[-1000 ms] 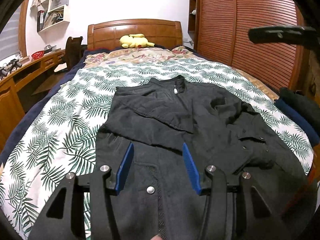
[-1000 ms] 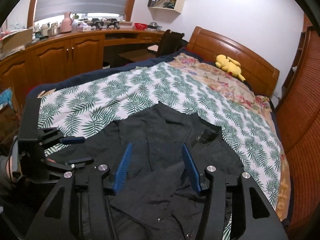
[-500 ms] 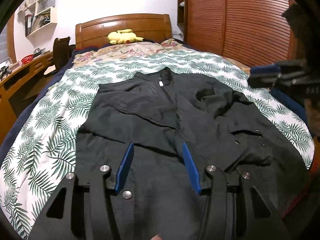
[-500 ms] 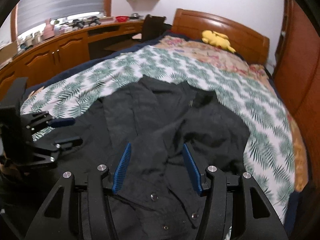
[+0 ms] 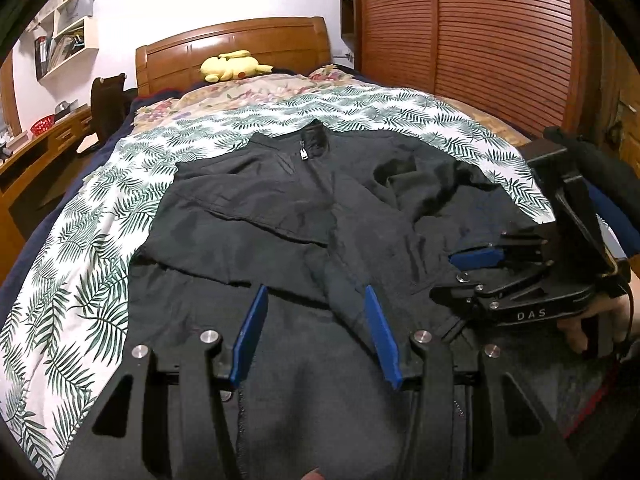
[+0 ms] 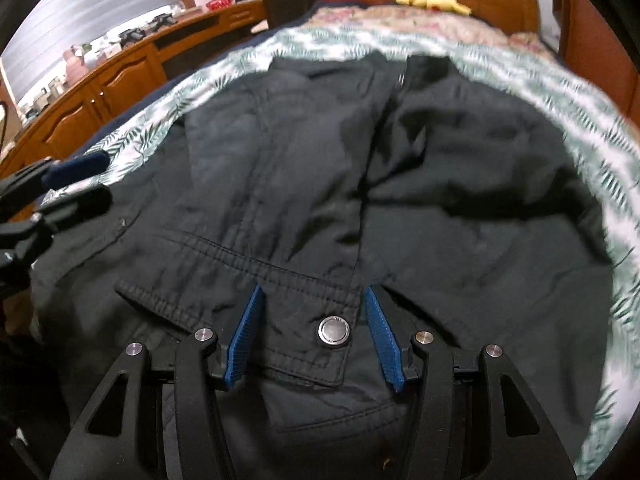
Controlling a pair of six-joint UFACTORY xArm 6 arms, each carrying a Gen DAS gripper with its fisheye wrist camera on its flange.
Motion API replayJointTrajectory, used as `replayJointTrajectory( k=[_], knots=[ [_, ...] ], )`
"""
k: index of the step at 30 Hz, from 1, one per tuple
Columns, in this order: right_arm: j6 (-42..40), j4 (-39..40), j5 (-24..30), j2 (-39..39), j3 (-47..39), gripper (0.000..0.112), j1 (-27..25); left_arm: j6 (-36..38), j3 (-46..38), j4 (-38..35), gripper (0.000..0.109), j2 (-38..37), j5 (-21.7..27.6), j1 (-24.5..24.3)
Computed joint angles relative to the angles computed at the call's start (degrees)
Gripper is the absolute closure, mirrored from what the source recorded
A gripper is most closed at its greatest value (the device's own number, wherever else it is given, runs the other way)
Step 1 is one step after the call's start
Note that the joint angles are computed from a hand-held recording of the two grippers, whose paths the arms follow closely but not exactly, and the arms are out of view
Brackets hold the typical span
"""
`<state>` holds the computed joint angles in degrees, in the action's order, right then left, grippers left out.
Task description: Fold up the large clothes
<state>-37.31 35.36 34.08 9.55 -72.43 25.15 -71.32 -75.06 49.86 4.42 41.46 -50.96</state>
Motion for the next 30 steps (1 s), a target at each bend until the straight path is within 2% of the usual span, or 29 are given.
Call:
replayJointTrajectory(
  k=[3, 6, 9, 12, 19, 26, 29, 30],
  knots=[
    [-0.75, 2.31, 3.53, 0.73, -1.74, 0.06, -1.35, -0.43, 0.81, 0.26, 0.059, -0.9, 0.26, 0.17],
    [-2.39, 3.16, 6.08, 0.63, -2.4, 0.078, -1.5, -1.35, 1.74, 0.74, 0.059, -2.13, 0.14, 0.44],
    [-3.47, 3.11, 6.2, -0.39, -2.49, 0.09, -1.09, -2.85, 3.13, 1.94, 0.059, -3.83, 0.21, 0.45],
    [-3.52, 3.25, 4.45, -1.63, -3.02, 0.097, -0.27, -4.57, 5.46, 3.47, 0.059, -6.53, 0.6, 0.38],
    [0.27, -0.96, 3.3, 1.05, -11.71, 0.099, 4.06, -8.72, 11.83, 6.93, 0.059, -14.13, 3.11, 0.5],
    [6.49, -8.13, 4.41, 10.94, -26.31, 0.098, 9.8, -12.08, 18.51, 8.95, 0.059, -21.85, 5.36, 0.69],
    [10.76, -11.88, 4.91, 14.99, -31.32, 0.096, 11.23, -12.56, 20.21, 8.59, 0.059, -23.67, 5.63, 1.09],
    [11.87, -12.43, 5.18, 16.12, -32.72, 0.091, 11.48, -12.5, 20.45, 8.5, 0.059, -23.93, 5.71, 1.17]
  ],
)
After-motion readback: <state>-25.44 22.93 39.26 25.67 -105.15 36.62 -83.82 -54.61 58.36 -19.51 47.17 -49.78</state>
